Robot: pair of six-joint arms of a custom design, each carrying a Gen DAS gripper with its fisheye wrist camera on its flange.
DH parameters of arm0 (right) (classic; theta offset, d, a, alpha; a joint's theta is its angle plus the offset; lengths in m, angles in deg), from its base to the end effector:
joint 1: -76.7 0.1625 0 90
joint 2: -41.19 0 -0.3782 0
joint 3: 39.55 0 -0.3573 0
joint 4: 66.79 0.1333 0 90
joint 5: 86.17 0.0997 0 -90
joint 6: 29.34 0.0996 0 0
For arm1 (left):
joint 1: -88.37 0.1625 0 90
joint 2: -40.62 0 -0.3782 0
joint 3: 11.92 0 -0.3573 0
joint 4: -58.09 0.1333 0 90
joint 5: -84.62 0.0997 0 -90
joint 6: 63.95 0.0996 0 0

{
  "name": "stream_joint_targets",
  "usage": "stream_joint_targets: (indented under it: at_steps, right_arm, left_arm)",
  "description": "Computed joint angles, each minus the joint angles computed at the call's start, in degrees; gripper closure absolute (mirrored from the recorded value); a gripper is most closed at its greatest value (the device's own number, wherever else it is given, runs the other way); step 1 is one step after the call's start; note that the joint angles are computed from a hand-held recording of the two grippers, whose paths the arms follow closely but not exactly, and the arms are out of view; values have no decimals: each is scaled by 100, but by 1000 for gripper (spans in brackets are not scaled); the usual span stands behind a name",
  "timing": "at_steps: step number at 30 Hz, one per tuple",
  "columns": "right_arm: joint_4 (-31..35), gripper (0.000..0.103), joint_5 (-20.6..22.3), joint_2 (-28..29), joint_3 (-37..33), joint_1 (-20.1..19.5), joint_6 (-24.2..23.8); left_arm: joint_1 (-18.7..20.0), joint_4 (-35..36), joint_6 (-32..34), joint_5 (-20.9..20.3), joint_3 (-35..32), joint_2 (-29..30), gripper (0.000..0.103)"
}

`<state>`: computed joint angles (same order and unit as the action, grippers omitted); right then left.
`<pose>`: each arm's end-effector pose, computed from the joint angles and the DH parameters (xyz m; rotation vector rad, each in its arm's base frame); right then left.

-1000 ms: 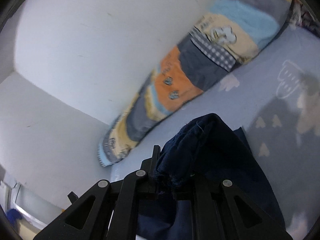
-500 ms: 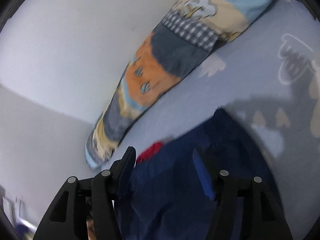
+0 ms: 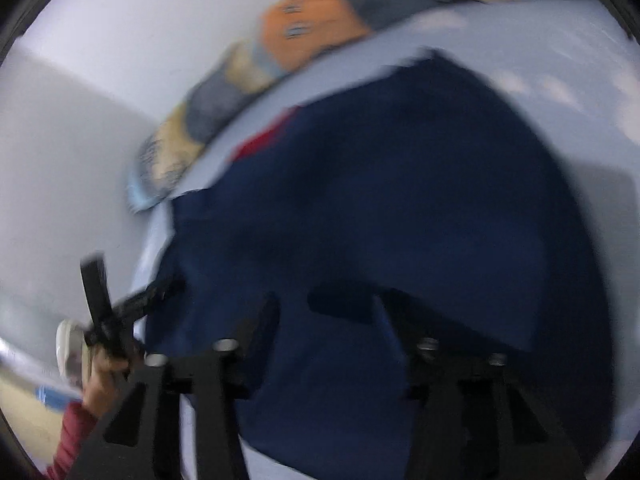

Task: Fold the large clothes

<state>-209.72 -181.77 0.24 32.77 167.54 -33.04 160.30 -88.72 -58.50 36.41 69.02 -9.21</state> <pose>0.1341 -0.7180 0.1688 0.0904 -2.9820 0.5642 -0.0186 -0.7007 0.2432 0.2834 2.3830 -0.6424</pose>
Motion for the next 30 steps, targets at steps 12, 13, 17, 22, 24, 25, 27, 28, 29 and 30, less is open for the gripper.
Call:
stream_joint_targets:
  at_steps: [12, 13, 17, 22, 24, 25, 27, 28, 29, 30]
  right_arm:
    - [-588, 83, -1374, -643, 773, 719, 345]
    - [-479, 80, -1360, -571, 740, 886, 325]
    - [-394, 77, -1160, -293, 755, 1296, 646]
    - [-66, 79, -1642, -4, 591, 1320, 458]
    - [121, 83, -2039, -40, 515, 1243, 677]
    - [152, 84, -2247, -88, 492, 1186, 778]
    - [-58, 83, -3161, -194, 506, 1142, 1022]
    - [-172, 80, -3431, -221, 532, 1155, 1093]
    - [-398, 78, -3538, -295, 589, 1130, 1163]
    - [-549, 78, -3404, -351, 646, 1120, 1206]
  left_arm:
    - [-993, -343, -1613, 691, 1434, -892, 43]
    - [-1083, -319, -1785, 703, 1532, -882, 40]
    - [-1330, -307, -2730, 724, 1934, -736, 40]
    - [-1257, 195, -2849, 1461, 2132, -664, 40]
    - [-1100, 381, -2883, 1150, 2035, -777, 40]
    - [-1099, 325, -2900, 1176, 2041, -829, 40]
    - [-1203, 361, -3002, 1738, 2013, -792, 40]
    - [-1241, 126, -2891, 1855, 1989, -759, 40]
    - [-1236, -96, -2805, 1770, 1965, -748, 40]
    - [-1218, -343, -2784, 1624, 1917, -738, 40]
